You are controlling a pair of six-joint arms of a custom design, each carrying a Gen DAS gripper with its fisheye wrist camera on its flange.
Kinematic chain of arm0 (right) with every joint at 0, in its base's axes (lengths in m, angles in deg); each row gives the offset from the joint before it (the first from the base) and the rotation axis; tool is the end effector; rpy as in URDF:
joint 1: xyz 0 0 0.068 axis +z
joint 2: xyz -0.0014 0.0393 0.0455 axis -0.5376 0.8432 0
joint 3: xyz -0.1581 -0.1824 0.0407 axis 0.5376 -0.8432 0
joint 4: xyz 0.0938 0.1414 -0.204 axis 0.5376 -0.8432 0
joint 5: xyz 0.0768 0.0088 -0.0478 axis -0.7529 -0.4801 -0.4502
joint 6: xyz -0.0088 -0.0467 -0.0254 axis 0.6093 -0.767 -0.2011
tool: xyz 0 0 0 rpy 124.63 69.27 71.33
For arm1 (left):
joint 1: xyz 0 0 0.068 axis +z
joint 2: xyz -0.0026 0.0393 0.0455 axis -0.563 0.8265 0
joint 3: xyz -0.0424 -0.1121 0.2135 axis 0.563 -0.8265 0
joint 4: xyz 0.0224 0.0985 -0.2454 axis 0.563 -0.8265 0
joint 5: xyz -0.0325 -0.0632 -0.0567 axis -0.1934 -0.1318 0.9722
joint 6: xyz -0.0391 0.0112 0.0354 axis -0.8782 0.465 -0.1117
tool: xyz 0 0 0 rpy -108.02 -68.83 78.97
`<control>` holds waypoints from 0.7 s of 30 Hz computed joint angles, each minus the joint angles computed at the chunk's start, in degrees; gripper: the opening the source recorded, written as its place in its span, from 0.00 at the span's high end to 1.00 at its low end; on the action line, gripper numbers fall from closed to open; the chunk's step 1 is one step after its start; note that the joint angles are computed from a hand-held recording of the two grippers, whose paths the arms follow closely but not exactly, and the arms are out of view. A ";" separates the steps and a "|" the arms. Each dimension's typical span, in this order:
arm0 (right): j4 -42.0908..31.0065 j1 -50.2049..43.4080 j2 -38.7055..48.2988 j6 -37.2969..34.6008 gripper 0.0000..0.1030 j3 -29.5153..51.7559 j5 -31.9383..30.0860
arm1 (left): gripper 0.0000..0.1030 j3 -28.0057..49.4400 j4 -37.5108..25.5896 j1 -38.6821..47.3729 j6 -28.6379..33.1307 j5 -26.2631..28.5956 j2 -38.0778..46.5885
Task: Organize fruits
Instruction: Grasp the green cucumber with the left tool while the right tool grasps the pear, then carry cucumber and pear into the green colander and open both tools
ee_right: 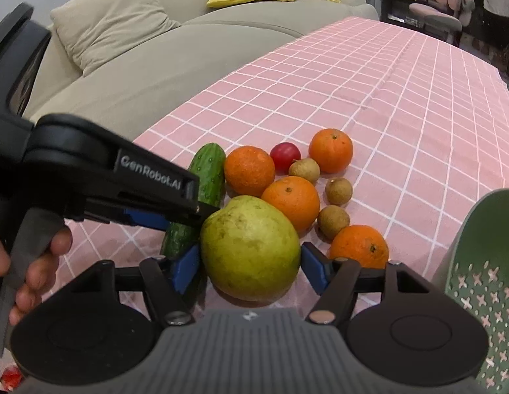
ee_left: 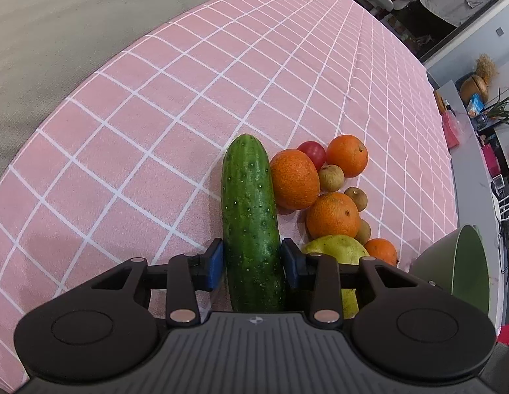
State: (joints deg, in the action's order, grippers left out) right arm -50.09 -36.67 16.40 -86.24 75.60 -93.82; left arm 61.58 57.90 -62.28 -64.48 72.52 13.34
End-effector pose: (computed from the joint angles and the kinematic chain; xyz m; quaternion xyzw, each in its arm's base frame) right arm 0.1279 0.0011 0.1592 -0.0628 0.9402 0.1110 0.3159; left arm 0.2263 -0.1281 0.1410 -0.0115 0.9624 -0.2084 0.1737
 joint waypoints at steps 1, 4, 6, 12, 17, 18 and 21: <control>-0.01 0.30 -0.11 0.04 0.38 -0.02 0.23 | 0.60 0.01 -0.09 -0.01 -0.05 -0.03 -0.06; -1.46 1.87 -1.12 1.42 0.39 0.38 1.69 | 0.60 0.32 -1.34 -0.79 0.40 -1.57 -0.71; -3.16 1.83 -2.12 1.83 0.39 0.81 1.56 | 0.60 0.15 -1.83 -0.93 0.52 -1.88 -1.60; -11.25 -1.00 -8.39 -0.30 0.39 2.77 0.26 | 0.60 -1.17 -4.44 -0.95 -0.04 -1.26 -6.82; -19.50 -9.39 -12.19 -5.73 0.39 6.50 -5.37 | 0.60 -2.29 -8.35 -0.72 -1.08 0.45 -12.78; -21.16 -11.57 -12.54 -7.13 0.39 7.42 -6.79 | 0.60 -2.67 -8.99 -0.41 -1.70 1.31 -14.28; -27.35 -22.22 -12.25 -15.42 0.39 10.88 -13.38 | 0.60 -2.65 -11.05 -1.03 -2.07 2.26 -18.70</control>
State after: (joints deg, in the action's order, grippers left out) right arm -77.44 -58.89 4.15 -101.67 86.48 -107.20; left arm 58.93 46.85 -63.31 -66.55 74.78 -5.36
